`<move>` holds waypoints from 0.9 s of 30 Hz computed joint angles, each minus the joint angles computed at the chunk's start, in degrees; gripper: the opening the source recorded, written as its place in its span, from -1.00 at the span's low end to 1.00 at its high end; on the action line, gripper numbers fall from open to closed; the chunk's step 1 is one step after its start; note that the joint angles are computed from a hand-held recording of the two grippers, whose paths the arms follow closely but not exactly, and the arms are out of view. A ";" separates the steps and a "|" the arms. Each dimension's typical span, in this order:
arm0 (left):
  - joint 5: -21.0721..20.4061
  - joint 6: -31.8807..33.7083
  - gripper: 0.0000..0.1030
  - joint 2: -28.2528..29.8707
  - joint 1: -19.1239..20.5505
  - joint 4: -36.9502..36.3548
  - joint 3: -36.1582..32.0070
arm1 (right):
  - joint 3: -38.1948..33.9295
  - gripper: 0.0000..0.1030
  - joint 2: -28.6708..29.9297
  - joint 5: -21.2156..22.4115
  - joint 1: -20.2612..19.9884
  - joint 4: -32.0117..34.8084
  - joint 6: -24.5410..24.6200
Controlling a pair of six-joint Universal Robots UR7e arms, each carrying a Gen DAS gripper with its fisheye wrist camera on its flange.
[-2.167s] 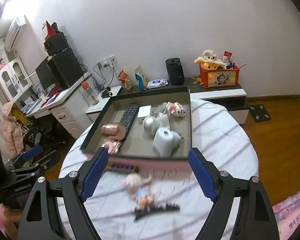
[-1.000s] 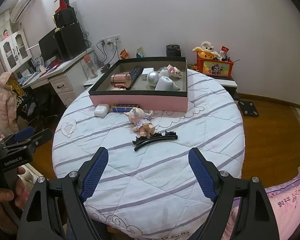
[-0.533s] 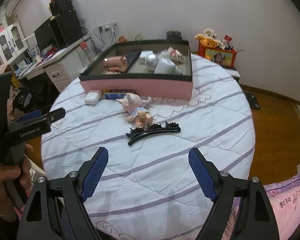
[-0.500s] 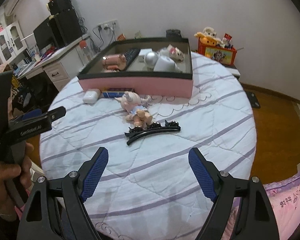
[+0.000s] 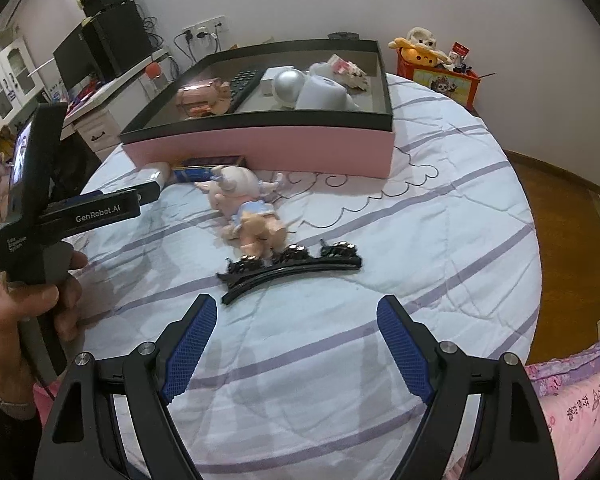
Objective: Organize rigid objects
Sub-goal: 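Grasp the white earbud case with the left tool while the right grasps the black hair clip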
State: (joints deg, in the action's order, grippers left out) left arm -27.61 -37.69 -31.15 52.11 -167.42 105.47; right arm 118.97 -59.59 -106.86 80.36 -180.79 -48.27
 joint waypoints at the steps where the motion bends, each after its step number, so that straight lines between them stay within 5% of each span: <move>1: 0.04 0.25 0.99 0.25 0.14 0.28 -0.52 | -0.40 0.63 0.23 -0.10 -0.05 0.21 0.13; 15: 0.17 2.66 1.00 2.14 1.84 0.58 -3.45 | -4.14 0.63 5.70 -2.09 0.95 0.57 -3.74; 19: -0.02 3.65 1.00 2.24 1.89 -0.69 -3.21 | -4.03 1.00 7.30 -3.47 1.31 -1.53 -7.41; 21: 0.08 3.69 1.00 2.30 1.88 -0.78 -3.21 | -3.41 1.00 8.59 -4.61 1.61 -5.09 -10.46; 27: 0.22 4.41 1.00 2.44 2.01 -1.22 -3.34 | -2.96 0.93 7.62 -0.26 -0.17 -5.28 -10.37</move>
State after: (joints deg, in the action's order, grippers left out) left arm -27.39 -33.28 -28.71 54.12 -168.64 102.13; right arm 116.01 -51.97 -107.12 80.19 -186.07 -58.64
